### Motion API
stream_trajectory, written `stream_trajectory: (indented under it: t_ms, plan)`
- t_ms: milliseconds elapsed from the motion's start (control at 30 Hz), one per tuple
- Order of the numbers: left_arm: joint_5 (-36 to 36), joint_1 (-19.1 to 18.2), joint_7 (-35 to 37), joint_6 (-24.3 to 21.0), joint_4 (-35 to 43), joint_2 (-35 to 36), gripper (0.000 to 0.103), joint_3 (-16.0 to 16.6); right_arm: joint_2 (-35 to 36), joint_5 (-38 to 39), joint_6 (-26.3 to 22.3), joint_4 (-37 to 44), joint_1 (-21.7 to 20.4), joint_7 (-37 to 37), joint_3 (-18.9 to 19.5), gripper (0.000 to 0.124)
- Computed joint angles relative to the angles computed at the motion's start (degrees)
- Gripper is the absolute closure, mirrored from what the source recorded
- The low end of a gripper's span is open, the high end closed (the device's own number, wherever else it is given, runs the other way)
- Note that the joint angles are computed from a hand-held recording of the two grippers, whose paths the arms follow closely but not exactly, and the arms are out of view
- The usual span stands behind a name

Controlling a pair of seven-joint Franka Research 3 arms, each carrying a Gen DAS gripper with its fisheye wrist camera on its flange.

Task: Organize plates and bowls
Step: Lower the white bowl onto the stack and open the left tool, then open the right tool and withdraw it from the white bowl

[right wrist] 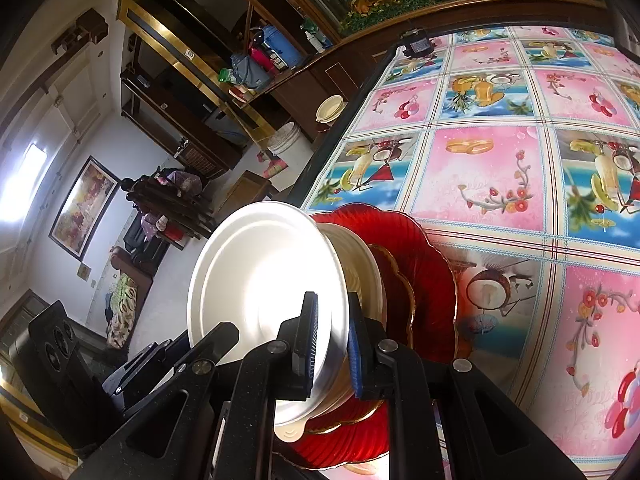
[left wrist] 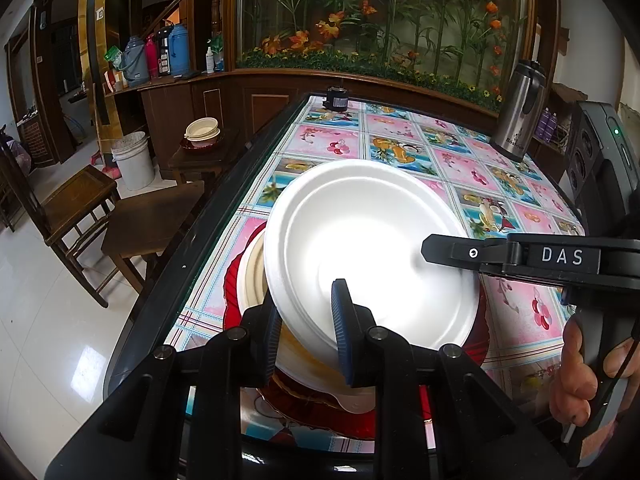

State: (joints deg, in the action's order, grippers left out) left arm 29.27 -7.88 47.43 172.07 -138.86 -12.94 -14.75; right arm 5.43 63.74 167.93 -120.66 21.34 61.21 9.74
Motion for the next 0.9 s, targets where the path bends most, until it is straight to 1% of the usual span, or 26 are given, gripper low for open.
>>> stream_trajectory:
  t_ms: [33, 67, 233, 300, 367, 400, 467, 533, 567, 600, 667, 700, 767, 800, 900]
  plan:
    - [-0.08, -0.09, 0.05, -0.03, -0.03, -0.05, 0.080, 0.04, 0.10, -0.30, 0.20, 0.06, 0.09, 0.21, -0.01, 0.109]
    - [-0.55, -0.46, 0.56, 0.11, -0.12, -0.04, 0.079, 0.39, 0.08, -0.72, 0.45, -0.01, 0.19, 0.51, -0.01, 0.109]
    - [-0.12, -0.12, 0.29, 0.37, -0.14, 0.23, 0.079, 0.10, 0.34, -4.24, 2.40, -0.31, 0.73, 2.93, 0.02, 0.109]
    - [0.21, 0.13, 0.07, 0.45, -0.20, 0.26, 0.075, -0.07, 0.33, -6.17, 3.56, -0.69, 0.97, 4.36, 0.09, 0.109]
    - [0.05, -0.07, 0.37, 1.14, -0.35, 0.25, 0.067, 0.16, 0.44, -8.43, 4.55, -0.95, 1.13, 5.86, 0.08, 0.109]
    - [0.89, 0.58, -0.21, 1.55, -0.59, 0.13, 0.065, -0.28, 0.39, -9.00, 4.85, -1.12, 1.10, 6.21, 0.18, 0.109]
    - [5.14, 3.59, -3.81, 1.65, -0.52, -0.28, 0.049, -2.77, 0.36, -11.16, 5.99, -1.53, 1.31, 7.79, 0.15, 0.109]
    - [9.06, 5.90, -7.28, 2.02, -0.55, -0.75, 0.043, -4.44, 0.24, -14.54, 7.56, -2.17, 1.72, 10.32, -0.07, 0.109]
    - [10.58, 6.61, -8.65, 1.93, -0.49, -0.98, 0.042, -4.93, 0.14, -15.06, 8.07, -2.39, 1.61, 10.65, 0.10, 0.109]
    - [12.25, 7.39, -10.16, 1.59, -0.33, -1.25, 0.041, -5.51, 0.02, -14.54, 8.81, -2.55, 1.33, 10.04, 0.52, 0.109]
    - [15.58, 8.65, -13.11, 0.75, 0.00, -1.68, 0.032, -6.38, -0.23, -11.86, 9.69, -2.67, 0.56, 7.47, 1.50, 0.108]
    - [17.98, 9.63, -15.25, 0.40, 0.13, -2.06, 0.031, -7.10, -0.33, -10.29, 9.94, -2.59, 0.22, 6.11, 1.83, 0.108]
    - [21.86, 10.47, -18.56, -0.75, 0.67, -2.53, 0.031, -7.79, -0.58, -5.07, 10.37, -2.23, -0.61, 1.82, 2.60, 0.108]
    - [23.13, 10.32, -19.69, -1.29, 0.90, -2.70, 0.031, -7.67, -0.83, -2.57, 10.54, -2.26, -0.78, -0.27, 2.78, 0.108]
    - [28.01, 10.48, -24.40, -2.90, 1.65, -3.25, 0.025, -7.78, -1.52, 7.76, 10.79, -1.71, -1.13, -9.04, 2.73, 0.108]
